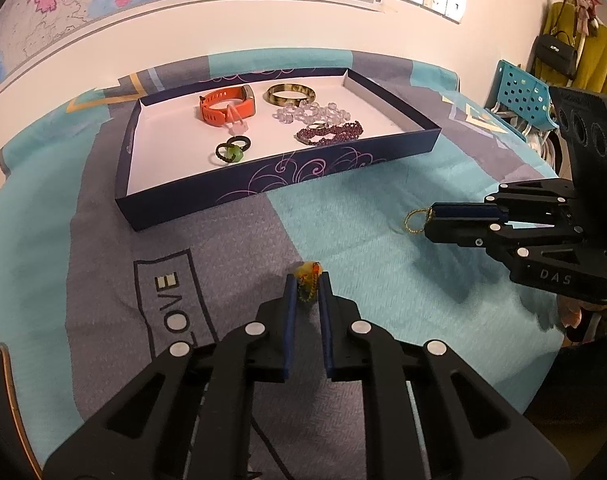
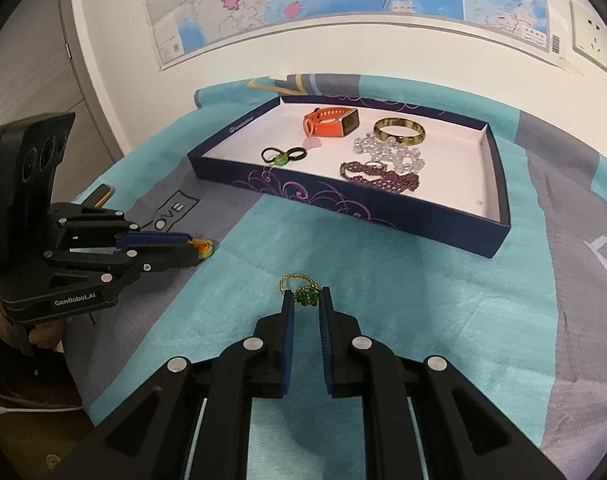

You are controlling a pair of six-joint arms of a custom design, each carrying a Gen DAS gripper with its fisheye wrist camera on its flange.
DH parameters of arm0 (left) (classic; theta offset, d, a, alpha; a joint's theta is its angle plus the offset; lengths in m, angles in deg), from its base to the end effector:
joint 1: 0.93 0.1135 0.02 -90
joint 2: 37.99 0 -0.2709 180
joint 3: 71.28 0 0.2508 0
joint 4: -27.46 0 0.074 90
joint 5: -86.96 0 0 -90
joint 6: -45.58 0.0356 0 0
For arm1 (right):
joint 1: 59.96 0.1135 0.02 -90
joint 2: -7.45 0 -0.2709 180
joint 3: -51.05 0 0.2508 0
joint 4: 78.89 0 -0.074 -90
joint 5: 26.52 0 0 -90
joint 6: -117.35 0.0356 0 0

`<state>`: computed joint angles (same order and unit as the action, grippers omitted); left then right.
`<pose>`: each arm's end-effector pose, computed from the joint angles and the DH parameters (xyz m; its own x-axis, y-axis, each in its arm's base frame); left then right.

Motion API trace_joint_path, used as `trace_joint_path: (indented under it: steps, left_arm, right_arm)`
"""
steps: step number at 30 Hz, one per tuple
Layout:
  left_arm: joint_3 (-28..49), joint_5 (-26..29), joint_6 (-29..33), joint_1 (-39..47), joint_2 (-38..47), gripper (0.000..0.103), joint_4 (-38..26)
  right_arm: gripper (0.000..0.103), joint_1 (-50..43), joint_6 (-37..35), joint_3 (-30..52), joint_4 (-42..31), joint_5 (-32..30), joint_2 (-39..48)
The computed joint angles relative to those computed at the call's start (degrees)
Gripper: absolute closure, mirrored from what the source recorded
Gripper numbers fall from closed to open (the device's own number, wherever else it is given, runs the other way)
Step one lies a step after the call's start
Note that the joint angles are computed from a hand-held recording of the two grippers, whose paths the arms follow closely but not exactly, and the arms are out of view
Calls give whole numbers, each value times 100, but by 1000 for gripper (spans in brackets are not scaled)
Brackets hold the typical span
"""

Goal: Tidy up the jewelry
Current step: 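Lift the gold ring and yellow charm and carry them toward the box with both tools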

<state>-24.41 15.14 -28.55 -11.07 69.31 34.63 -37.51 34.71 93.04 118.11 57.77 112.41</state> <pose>0.2824 -0.0618 0.0676 -0.6628 0.3825 -0.6438 0.5533 0.8294 -0.0769 0.2574 0.1102 0.0731 -0.7159 -0.1579 -0.6801 -0.3551 0.9210 0.1600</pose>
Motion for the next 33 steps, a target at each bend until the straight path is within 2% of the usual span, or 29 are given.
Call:
trace_joint_path:
  steps: [4, 10, 23, 33]
  left_arm:
    - [-13, -8, -7, -38, -18, 92, 25]
    - [111, -4, -49, -17, 141, 84, -21]
    - [187, -133, -109, -139, 189, 87, -12]
    - [102, -117, -192, -197, -134, 87, 28]
  right_arm:
    - [92, -60, -18, -24, 27, -2, -55]
    - [92, -98, -18, 15, 16, -46, 6]
    - [92, -120, 2, 47, 33, -50, -5]
    - [92, -153, -7, 101, -1, -48, -112]
